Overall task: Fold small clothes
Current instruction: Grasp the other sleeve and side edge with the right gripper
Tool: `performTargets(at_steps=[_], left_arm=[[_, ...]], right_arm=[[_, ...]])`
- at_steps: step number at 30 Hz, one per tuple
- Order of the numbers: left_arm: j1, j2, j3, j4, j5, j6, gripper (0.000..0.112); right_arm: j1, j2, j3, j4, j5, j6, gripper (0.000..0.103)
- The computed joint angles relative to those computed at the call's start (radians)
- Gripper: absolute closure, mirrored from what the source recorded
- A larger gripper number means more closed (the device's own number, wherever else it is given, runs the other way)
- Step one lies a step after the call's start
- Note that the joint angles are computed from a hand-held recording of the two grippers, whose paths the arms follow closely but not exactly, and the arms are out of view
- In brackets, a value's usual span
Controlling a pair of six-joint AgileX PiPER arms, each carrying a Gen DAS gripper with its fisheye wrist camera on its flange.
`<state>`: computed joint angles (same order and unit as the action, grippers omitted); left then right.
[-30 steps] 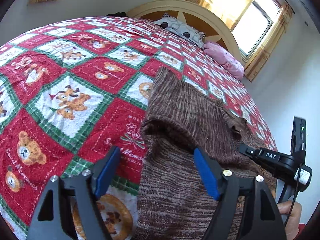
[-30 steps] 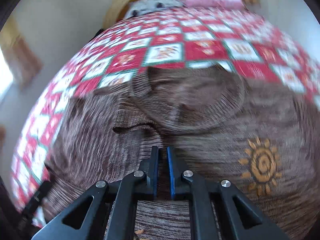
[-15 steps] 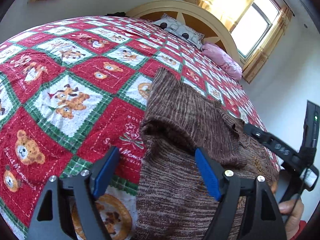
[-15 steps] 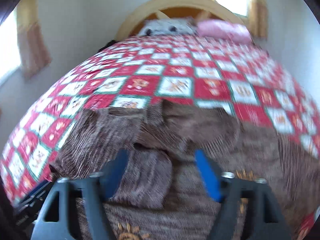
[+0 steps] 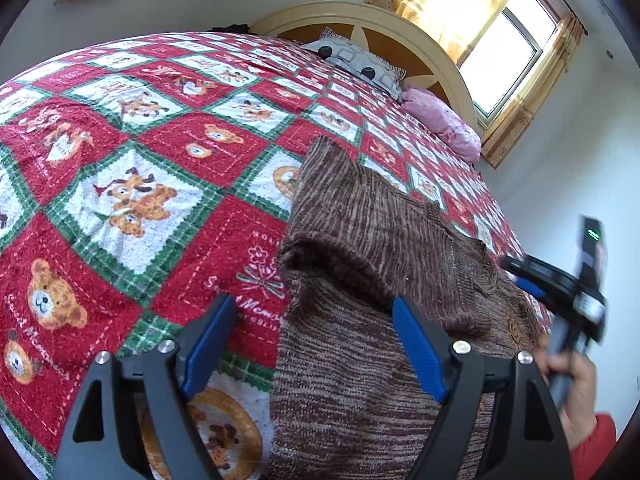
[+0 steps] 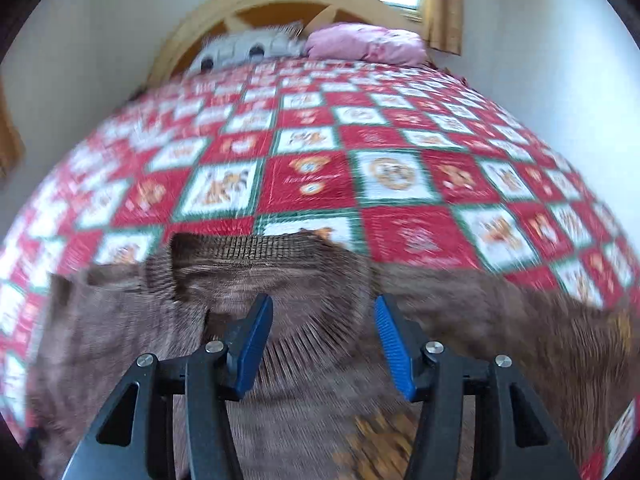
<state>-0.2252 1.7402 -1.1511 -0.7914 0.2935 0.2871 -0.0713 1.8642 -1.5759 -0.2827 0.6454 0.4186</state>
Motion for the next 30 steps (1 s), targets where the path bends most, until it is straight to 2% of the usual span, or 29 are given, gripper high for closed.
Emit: performTargets(at_steps=[2, 5, 7, 10, 12, 17, 20, 24, 30], left_arm=[[0.0, 0.0, 0.001, -0.007, 0.0, 0.005, 0.029], [0.0, 0.001, 0.001, -0.018, -0.001, 0.014, 0.029], [-0.001, 0.0, 0.001, -0.009, -0.001, 0.007, 0.029], [-0.001, 0.0, 0.002, -0.014, -0.001, 0.01, 0.029], [-0.001, -0.001, 0.002, -0.013, -0.002, 0.01, 0.029], [-0.003, 0.001, -0.002, 0.026, -0.001, -0.023, 0.029], [-0.008, 0.005, -0.011, 0.076, 0.0, -0.068, 0.029], [-0.015, 0.011, -0.024, 0.158, 0.002, -0.14, 0.029], [-0.036, 0.022, -0.05, 0.283, 0.016, -0.239, 0.021]], right_arm=[[-0.035, -0.117, 0.148, 0.107, -0.07, -0.088, 0.048], [-0.099, -0.26, 0.334, 0.241, -0.116, -0.222, 0.048], [-0.142, -0.32, 0.405, 0.28, -0.127, -0.254, 0.048], [-0.332, -0.421, 0.486, 0.482, -0.134, -0.436, 0.048], [-0.469, -0.447, 0.485, 0.602, -0.098, -0.537, 0.048], [-0.862, -0.364, 0.366, 0.792, 0.026, -0.632, 0.048], [-1.004, -0.229, 0.227, 0.806, 0.096, -0.602, 0.049], [-1.056, -0.102, 0.091, 0.759, 0.131, -0.56, 0.057], [-0.947, -0.088, 0.08, 0.602, 0.092, -0.519, 0.057]])
